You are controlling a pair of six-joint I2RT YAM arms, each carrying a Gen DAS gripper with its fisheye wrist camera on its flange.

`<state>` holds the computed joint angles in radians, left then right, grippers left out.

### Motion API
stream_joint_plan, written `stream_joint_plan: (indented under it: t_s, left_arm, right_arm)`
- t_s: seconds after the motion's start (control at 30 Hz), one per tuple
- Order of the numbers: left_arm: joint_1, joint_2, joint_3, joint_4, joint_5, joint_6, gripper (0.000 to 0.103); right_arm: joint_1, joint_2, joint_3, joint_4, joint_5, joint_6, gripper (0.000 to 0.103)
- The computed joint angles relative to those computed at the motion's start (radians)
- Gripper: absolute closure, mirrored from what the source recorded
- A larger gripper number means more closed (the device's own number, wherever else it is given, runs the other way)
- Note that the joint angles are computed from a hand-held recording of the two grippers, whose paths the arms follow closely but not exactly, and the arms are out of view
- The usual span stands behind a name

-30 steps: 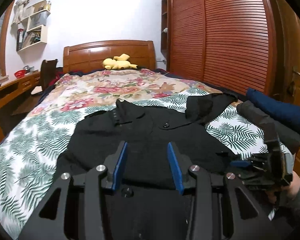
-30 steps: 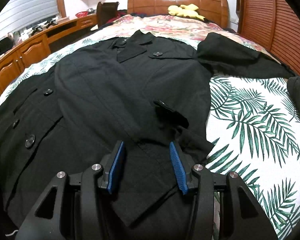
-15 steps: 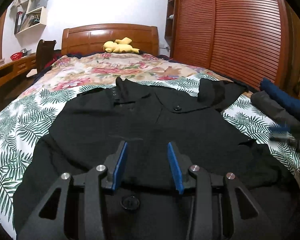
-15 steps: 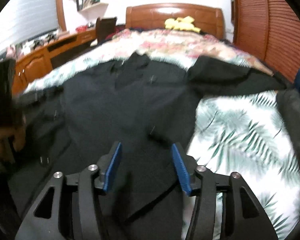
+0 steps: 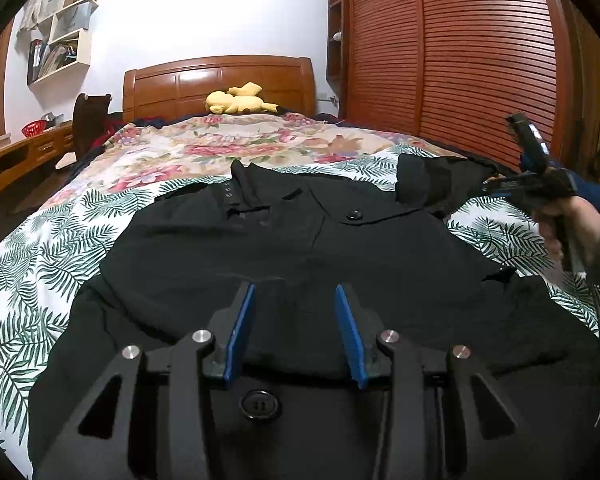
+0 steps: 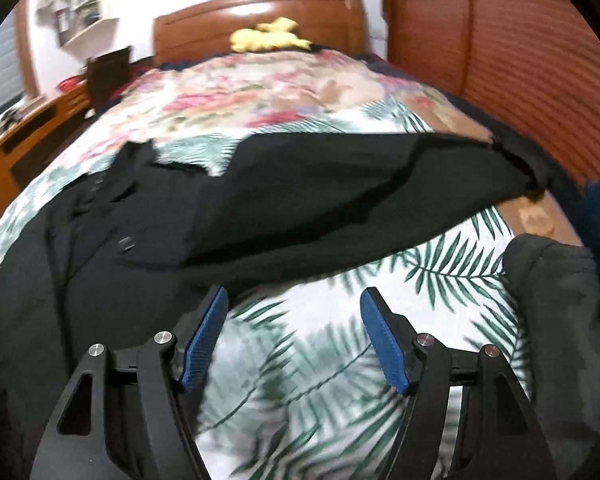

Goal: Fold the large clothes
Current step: 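Close the right tool on the other sleeve's cuff, then fold the held sleeve with the right tool across the coat front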

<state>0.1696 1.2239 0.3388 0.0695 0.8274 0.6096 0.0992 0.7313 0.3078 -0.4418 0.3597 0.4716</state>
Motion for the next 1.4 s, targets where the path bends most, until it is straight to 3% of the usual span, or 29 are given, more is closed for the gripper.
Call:
stream_joint_plan:
  t_s: [0.17,0.3,0.37,0.43,0.5,0.63,0.7,0.8,0.97,1.1,1.17,1.23,1.27,1.3,1.4]
  left_arm:
    - [-0.007,0.015,0.009,-0.004,-0.007,0.003,0.063]
    - [-0.008,0.016,0.01,-0.004,-0.008,0.002,0.063]
    - [-0.008,0.017,0.01,-0.004,-0.009,0.003,0.063]
    - [-0.007,0.018,0.01,-0.004,-0.009,0.005,0.063]
    - [-0.01,0.021,0.011,-0.001,-0.012,0.005,0.063]
    - [-0.012,0.02,0.011,-0.002,-0.015,0.006,0.063]
    - [-0.013,0.021,0.012,-0.003,-0.016,0.005,0.063]
    - [-0.018,0.03,0.015,-0.002,-0.024,0.004,0.063]
    - [-0.018,0.032,0.013,0.001,-0.024,0.005,0.063]
    - [-0.016,0.034,0.014,0.003,-0.022,0.008,0.063]
    - [-0.014,0.034,0.015,0.002,-0.021,0.01,0.063]
    - [-0.014,0.033,0.015,-0.003,-0.021,0.012,0.063]
    - [-0.012,0.036,0.018,-0.006,-0.02,0.015,0.063]
    - [-0.015,0.036,0.019,-0.008,-0.022,0.014,0.063]
    - [-0.015,0.037,0.022,-0.014,-0.021,0.017,0.063]
  right_arm:
    - [-0.317,0.18,-0.009,0.188,-0.228,-0.105,0.037]
    - [-0.419,0.278,-0.006,0.277,-0.315,-0.124,0.046]
    - [-0.433,0.297,-0.011,0.31,-0.324,-0.131,0.053]
    - [-0.432,0.331,-0.001,0.33,-0.307,-0.14,0.08]
    - [-0.42,0.367,0.016,0.336,-0.288,-0.154,0.098]
    - [-0.344,0.246,0.011,0.292,-0.246,-0.192,0.103]
    - [-0.285,0.137,0.02,0.232,-0.241,-0.197,0.103]
    - [-0.053,0.034,0.083,0.111,-0.109,-0.15,0.103]
    - [0.36,0.097,0.221,-0.001,0.153,-0.012,0.103]
    - [0.248,0.164,0.24,-0.008,0.119,0.044,0.103]
    - [0.144,0.197,0.223,0.003,0.082,0.044,0.092]
    - [0.046,0.233,0.203,0.027,0.035,0.035,0.06]
    - [-0.012,0.251,0.185,0.048,-0.001,0.026,0.052]
    - [-0.063,0.27,0.171,0.067,-0.023,0.014,0.046]
    - [-0.22,0.323,0.117,0.149,-0.095,-0.028,0.045]
